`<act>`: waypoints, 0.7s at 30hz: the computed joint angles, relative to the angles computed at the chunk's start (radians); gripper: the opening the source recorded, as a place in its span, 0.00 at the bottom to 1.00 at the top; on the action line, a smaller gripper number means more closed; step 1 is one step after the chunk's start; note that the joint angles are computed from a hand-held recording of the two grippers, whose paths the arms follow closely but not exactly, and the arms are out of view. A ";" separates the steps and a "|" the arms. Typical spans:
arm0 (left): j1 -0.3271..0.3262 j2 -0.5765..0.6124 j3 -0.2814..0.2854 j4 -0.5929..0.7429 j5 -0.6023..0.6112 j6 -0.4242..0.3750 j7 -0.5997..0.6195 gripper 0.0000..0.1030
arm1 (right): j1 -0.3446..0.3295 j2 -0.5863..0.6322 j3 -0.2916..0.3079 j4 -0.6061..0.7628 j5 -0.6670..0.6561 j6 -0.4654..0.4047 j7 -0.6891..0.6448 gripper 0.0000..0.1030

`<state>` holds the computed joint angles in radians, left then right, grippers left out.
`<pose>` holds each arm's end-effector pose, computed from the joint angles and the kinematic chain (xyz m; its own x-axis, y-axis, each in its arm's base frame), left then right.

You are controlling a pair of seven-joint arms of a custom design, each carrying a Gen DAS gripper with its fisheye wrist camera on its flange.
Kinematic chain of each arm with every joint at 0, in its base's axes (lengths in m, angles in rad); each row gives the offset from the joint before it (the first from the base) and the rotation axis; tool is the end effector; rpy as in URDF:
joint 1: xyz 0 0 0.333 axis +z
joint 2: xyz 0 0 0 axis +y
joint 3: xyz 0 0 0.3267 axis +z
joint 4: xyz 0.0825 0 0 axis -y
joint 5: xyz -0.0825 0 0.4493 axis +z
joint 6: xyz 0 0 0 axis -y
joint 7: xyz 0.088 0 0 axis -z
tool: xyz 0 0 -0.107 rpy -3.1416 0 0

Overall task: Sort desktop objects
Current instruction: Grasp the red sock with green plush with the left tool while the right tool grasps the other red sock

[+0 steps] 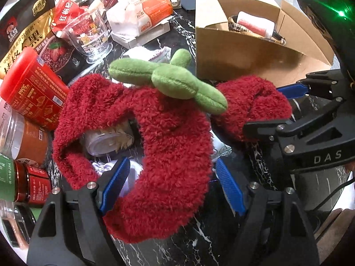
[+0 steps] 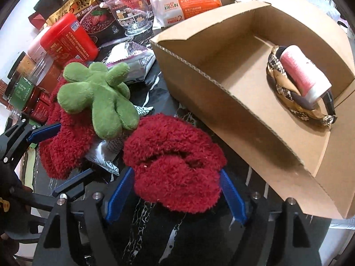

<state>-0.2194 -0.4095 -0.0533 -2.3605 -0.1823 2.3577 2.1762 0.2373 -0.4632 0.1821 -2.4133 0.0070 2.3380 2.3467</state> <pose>0.4966 -0.1430 0.5118 -0.6815 -0.7251 -0.0989 -0.6392 0.6556 -0.4020 0.4539 0.2073 0.5028 -0.3159 -0.9260 -0.2069 -0.8737 0.3689 -0.3171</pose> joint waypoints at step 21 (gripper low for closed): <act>0.007 0.036 0.013 0.044 -0.122 -0.072 0.054 0.63 | 0.008 0.041 -0.011 -0.006 -0.008 0.057 -0.022 0.75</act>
